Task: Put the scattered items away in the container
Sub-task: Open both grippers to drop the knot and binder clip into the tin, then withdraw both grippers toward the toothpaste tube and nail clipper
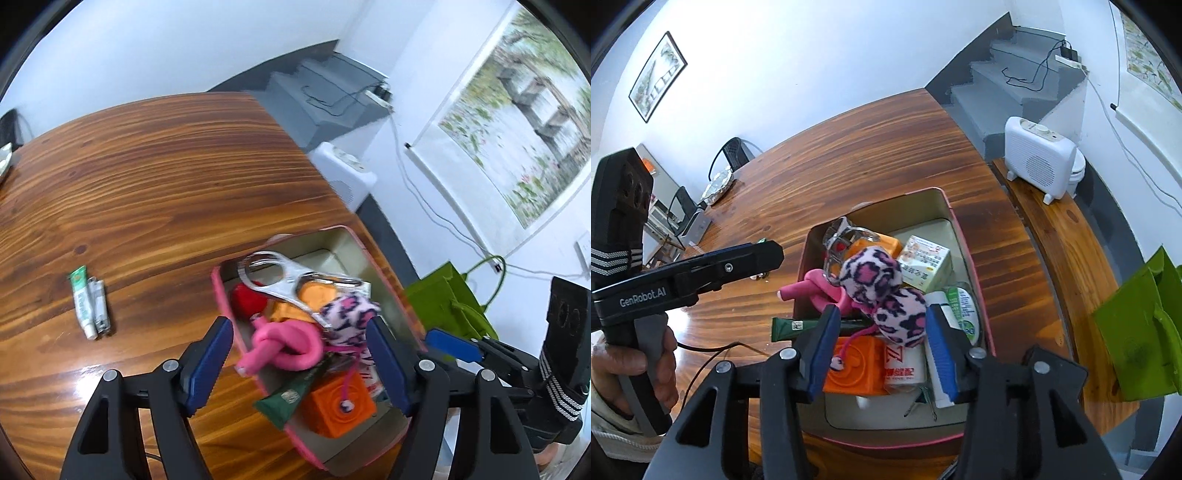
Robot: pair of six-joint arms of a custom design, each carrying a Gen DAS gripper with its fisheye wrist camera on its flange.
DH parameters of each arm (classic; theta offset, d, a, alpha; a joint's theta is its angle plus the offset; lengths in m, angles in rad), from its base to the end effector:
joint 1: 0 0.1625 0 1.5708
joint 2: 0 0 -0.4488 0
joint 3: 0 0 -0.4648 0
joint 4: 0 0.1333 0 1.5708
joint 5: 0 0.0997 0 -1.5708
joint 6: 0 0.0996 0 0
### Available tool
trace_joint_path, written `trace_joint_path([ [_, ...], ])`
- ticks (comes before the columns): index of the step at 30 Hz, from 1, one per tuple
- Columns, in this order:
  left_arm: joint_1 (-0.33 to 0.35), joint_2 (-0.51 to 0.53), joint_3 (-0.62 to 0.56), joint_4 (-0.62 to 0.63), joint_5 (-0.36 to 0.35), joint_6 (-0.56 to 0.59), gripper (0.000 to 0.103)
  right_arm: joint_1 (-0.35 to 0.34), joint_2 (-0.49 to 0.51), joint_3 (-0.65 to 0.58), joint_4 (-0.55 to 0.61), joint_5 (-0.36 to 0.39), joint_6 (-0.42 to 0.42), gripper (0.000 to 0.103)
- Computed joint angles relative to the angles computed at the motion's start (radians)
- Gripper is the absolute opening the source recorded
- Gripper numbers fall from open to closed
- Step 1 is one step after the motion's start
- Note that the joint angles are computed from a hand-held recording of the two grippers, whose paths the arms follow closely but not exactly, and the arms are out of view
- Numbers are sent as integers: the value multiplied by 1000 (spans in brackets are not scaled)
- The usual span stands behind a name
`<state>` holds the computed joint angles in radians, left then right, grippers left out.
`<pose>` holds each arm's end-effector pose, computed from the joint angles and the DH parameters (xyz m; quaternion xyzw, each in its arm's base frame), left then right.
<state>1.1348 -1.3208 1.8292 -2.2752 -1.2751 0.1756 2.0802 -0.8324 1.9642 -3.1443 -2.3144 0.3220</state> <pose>-0.1204 -0.6427 0.2971 0.2826 0.9430 -0.1150 0.1328 0.3604 -0.5101 0.0500 0.0058 -0.9125 0.3299 0.2419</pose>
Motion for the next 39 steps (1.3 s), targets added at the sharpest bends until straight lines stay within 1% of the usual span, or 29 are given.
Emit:
trace_joint_path([
  [2,12,-7,-3,-4,17,-13,76,0,6,-9,4,7,-3,54],
  [6,38,-22,-9,-13,52,-40,76,4,25,-31,8,12,-8,60],
  [16,116,-73,-27,-2,113,-86,76,34,112,-140,60,46,-46,61],
  [26,199,-106,-78,45,134,-78,76,64,245,-316,151,95,-97,61],
  [31,242,-111,-110,78,133,-66,76,67,334,-434,225,117,-110,61],
  [35,275,-109,-135,105,125,-54,76,63,407,-532,288,119,-113,61],
  [39,304,-103,-163,128,114,-37,76,50,476,-627,357,88,-105,61],
])
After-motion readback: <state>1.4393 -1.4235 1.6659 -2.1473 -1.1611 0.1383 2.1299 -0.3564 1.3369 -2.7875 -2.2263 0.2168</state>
